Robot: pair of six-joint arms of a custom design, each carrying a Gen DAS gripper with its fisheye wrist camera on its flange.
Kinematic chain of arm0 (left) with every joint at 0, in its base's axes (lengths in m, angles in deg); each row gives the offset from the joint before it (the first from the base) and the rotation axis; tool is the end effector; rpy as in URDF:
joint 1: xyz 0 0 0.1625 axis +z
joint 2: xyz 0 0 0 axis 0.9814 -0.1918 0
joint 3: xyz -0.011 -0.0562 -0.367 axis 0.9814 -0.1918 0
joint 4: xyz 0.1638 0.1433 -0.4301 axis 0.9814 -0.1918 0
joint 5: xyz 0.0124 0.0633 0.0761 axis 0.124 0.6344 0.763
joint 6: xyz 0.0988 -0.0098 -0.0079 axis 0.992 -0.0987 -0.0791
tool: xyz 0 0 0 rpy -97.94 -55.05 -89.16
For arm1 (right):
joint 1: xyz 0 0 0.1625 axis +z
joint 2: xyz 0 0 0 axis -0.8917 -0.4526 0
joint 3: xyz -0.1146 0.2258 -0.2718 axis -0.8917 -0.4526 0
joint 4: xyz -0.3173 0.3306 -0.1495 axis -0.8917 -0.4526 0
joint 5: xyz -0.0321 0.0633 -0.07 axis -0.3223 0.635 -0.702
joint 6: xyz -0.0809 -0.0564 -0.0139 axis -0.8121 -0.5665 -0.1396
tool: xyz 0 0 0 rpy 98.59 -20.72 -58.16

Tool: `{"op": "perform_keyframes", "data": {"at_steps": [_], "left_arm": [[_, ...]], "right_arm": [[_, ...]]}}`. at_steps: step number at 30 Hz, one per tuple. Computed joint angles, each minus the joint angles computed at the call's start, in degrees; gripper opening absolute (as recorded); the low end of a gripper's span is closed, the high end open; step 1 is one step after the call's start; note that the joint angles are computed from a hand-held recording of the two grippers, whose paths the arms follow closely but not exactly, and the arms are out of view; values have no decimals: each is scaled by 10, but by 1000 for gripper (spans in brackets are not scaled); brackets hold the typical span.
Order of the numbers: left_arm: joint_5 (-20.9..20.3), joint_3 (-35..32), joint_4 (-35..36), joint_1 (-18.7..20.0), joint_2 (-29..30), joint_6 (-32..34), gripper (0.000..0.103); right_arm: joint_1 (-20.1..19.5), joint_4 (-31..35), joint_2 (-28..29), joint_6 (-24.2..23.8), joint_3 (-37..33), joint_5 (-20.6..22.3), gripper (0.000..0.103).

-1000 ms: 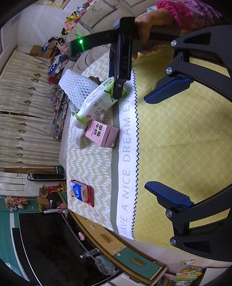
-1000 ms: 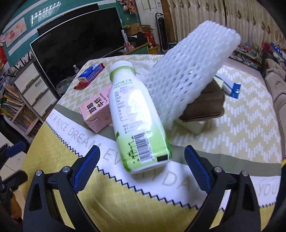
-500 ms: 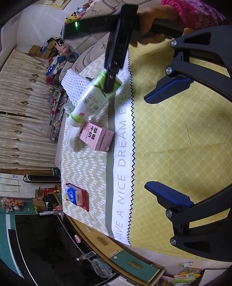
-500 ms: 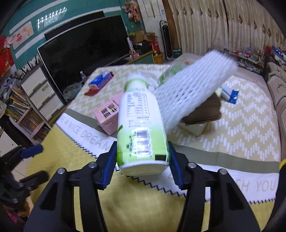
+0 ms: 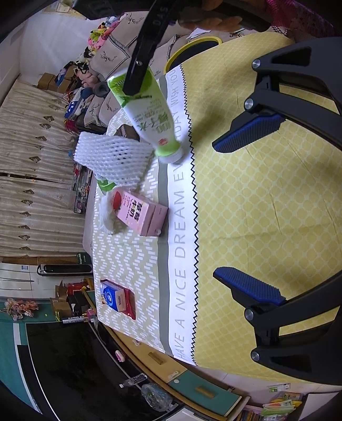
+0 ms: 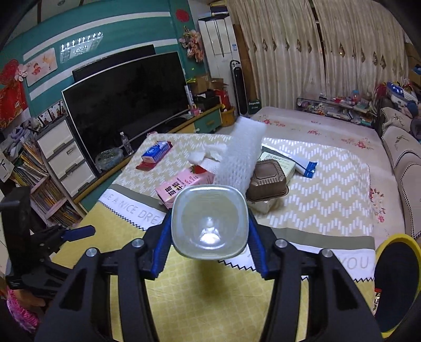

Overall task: Collect trash
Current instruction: 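Carry the milk bottle over the bin and open the right gripper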

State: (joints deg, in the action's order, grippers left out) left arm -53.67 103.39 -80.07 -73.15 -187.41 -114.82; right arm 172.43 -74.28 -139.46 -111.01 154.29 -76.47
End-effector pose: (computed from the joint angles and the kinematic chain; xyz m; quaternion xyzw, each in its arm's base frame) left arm -0.2592 -0.2290 0.1824 -0.1199 0.7972 -0.4451 0.3898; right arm 0.2923 -0.4185 0.2063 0.5317 -0.8368 0.1304 0.0102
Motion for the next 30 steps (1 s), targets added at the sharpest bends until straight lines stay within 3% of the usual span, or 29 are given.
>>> {"op": "perform_keyframes", "data": {"at_steps": [11,18,25,30], "left_arm": [[18,-6,-41,19,21,57,88],[41,-15,-63,39,34,91,88],[51,-24,-72,54,48,113,88],[59,-26,-83,65,50,123,88]], "right_arm": [[-20,56,-46,18,-13,19,50],[-51,29,-57,44,-40,17,50],[-98,-72,-47,74,-74,-27,50],[-133,-148,1,82,-103,-117,50]]}}
